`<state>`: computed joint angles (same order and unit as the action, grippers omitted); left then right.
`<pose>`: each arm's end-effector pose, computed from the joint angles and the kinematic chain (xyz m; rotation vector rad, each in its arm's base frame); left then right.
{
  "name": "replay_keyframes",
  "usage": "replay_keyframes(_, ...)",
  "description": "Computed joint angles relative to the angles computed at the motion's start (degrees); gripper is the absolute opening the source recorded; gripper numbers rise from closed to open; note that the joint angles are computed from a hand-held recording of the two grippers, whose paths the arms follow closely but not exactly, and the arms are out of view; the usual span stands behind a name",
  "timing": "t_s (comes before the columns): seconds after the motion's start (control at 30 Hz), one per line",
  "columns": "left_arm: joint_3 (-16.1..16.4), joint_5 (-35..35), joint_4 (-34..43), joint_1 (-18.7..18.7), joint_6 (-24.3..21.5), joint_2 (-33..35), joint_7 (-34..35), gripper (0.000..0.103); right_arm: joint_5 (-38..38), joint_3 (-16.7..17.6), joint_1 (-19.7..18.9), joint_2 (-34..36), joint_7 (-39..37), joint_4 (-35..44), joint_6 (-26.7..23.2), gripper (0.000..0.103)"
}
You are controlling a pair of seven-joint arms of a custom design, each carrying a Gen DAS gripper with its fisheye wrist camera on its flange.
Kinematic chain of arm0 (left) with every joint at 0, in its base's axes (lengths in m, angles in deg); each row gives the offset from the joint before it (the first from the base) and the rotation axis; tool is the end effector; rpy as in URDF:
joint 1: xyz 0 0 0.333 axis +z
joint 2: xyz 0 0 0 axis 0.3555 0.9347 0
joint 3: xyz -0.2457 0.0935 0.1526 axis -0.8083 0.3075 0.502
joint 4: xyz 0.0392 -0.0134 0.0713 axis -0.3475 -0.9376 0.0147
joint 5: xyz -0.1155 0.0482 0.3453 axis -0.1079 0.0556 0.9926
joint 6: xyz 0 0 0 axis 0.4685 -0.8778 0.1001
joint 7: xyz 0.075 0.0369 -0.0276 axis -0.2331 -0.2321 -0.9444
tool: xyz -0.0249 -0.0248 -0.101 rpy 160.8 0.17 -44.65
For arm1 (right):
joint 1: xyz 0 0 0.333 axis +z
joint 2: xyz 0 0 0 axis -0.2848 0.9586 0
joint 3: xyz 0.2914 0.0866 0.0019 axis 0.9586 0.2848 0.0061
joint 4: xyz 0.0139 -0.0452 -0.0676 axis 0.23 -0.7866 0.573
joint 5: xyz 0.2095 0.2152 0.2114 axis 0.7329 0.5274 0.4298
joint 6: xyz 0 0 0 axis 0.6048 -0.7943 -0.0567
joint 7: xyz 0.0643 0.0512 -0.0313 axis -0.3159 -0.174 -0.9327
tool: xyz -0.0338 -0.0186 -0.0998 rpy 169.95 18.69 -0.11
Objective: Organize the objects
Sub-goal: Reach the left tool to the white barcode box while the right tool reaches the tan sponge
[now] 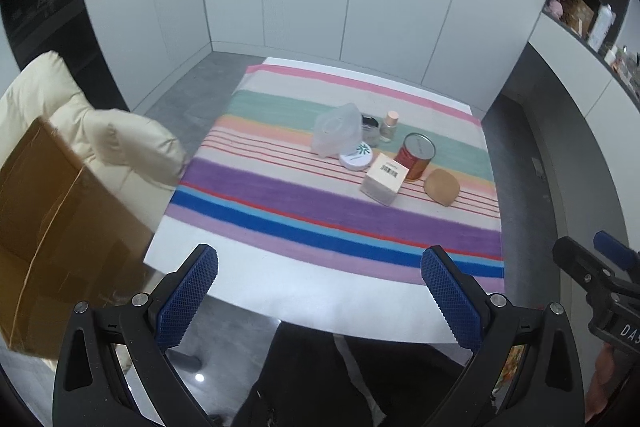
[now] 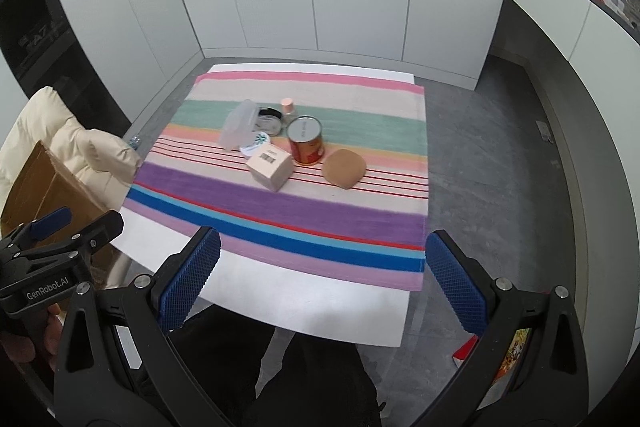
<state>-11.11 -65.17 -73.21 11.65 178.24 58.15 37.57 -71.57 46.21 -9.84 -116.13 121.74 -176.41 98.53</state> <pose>0.5179 -0.1710 0.4583 -1.4907 2.3608 -0.7378 0.3940 0.1337 0.4747 -1.3352 2.3553 -0.6701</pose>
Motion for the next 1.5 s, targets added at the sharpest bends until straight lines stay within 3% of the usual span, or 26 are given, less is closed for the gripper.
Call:
replay_keyframes(0.07,-0.41,2.93,0.65,-0.18,0.59,1.18,-1.69,0.102,-0.01,-0.47,-0.28,0.25,-0.45,-0.23,-0.24,0.103)
replay_keyframes(0.17,-0.87,1.29,1.54,-0.51,1.63,2.77,0.52,0.102,-1.02,-0.67,-1.18,0.41,-0.20,-0.80,-0.17,0.103)
replay_keyframes(0.4,-1.91,6.58,6.10,-1.46,2.11,8.80,-4.91,0.102,-0.05,-3.33,-2.24,3.89,-1.64,-0.71,2.10,0.103)
replay_keyframes(0.53,-2.22,11.42,10.87,-2.22,-0.79,13.63,-6.79,0.102,-0.32,-4.40,-3.02,7.54,-3.60,0.35,4.67,0.103)
replay_keyframes(0.8,-4.61,11.79,19.86,-2.37,-3.63,23.87,-3.32,0.101,-1.70,-6.71,-4.52,15.22,-4.53,2.32,8.40,0.103)
replay_keyframes(1.03,-3.59,15.39,28.52,-4.82,-6.07,32.89,-3.51,0.096,-3.09,-9.82,-4.13,23.06,-5.47,5.49,11.59,0.103)
replay_keyframes(1.23,-3.81,17.23,33.83,-5.65,-6.54,39.08,-1.45,0.087,-1.21,-12.60,-2.57,29.81,-7.97,8.89,14.00,0.103)
replay_keyframes(1.3,-4.60,16.39,35.89,-5.18,-7.02,41.14,-0.65,0.080,-0.39,-13.55,-2.13,31.79,-8.73,9.95,15.25,0.103)
replay_keyframes(1.5,-5.13,15.76,39.87,-5.37,-4.45,45.39,1.61,0.072,1.98,-15.78,-1.00,37.29,-12.43,13.30,16.62,0.103)
